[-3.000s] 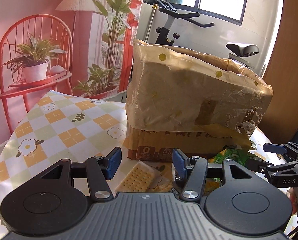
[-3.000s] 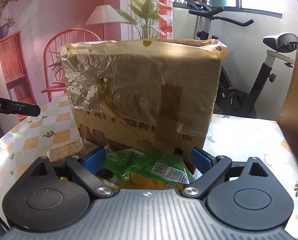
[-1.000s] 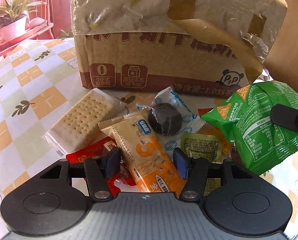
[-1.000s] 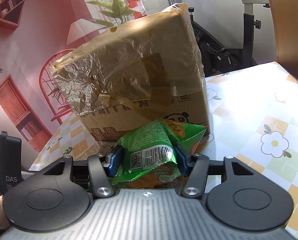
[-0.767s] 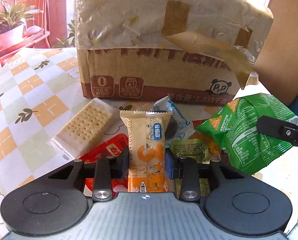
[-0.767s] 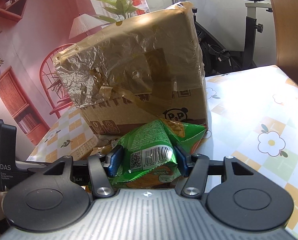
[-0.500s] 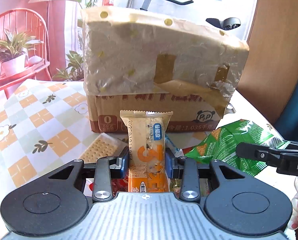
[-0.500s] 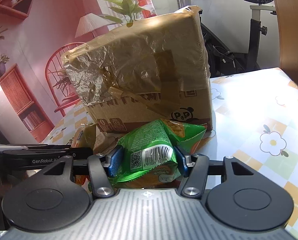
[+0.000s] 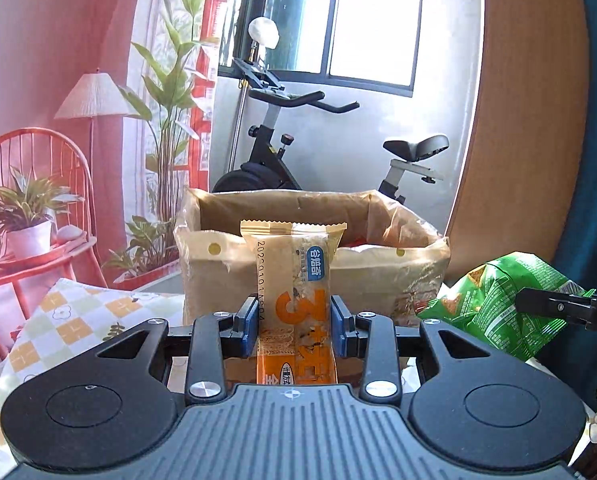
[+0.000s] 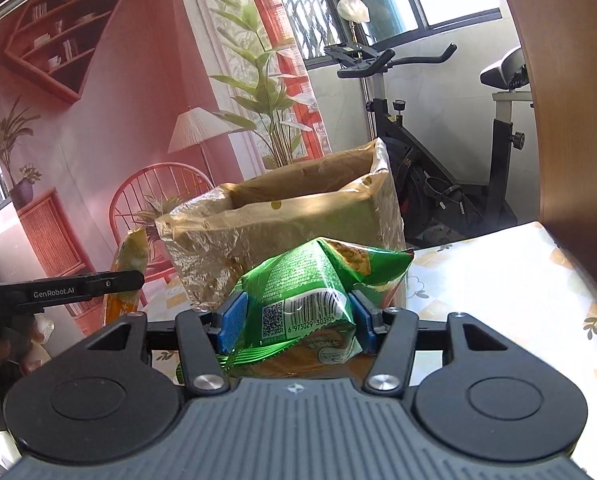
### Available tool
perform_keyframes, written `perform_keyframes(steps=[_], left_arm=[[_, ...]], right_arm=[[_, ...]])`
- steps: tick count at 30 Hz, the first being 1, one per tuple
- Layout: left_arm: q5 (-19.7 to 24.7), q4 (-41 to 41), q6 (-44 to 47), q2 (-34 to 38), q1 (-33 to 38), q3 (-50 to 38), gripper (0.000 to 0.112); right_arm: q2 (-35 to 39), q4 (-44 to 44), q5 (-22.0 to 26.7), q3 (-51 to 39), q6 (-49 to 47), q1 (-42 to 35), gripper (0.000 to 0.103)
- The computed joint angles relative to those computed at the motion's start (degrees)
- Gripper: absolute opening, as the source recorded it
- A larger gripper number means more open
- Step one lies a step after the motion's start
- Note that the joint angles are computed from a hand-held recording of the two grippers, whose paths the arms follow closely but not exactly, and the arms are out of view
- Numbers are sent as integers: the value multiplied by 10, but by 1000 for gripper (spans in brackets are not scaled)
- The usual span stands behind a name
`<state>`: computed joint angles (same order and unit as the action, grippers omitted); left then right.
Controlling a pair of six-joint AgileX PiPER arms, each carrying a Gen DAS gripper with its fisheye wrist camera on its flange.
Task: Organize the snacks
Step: 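Carry both snacks over the box and open both grippers inside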
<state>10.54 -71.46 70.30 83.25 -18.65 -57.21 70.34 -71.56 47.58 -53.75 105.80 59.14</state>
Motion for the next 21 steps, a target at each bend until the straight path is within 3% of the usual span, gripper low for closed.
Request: perform_keyframes(steps=[6, 10, 14, 21], left_arm=[[46, 170, -187, 62, 7, -146, 38], [78, 330, -346, 144, 4, -278, 38], [114, 457, -467, 237, 6, -407, 38], [196, 526, -563, 368, 22, -582, 38]], right_arm=[[41, -6, -74, -116, -169, -93, 57], [117, 34, -169, -204, -280, -186, 57], [192, 7, -252, -253, -293, -244, 57], [335, 215, -251, -398, -504, -287, 57]])
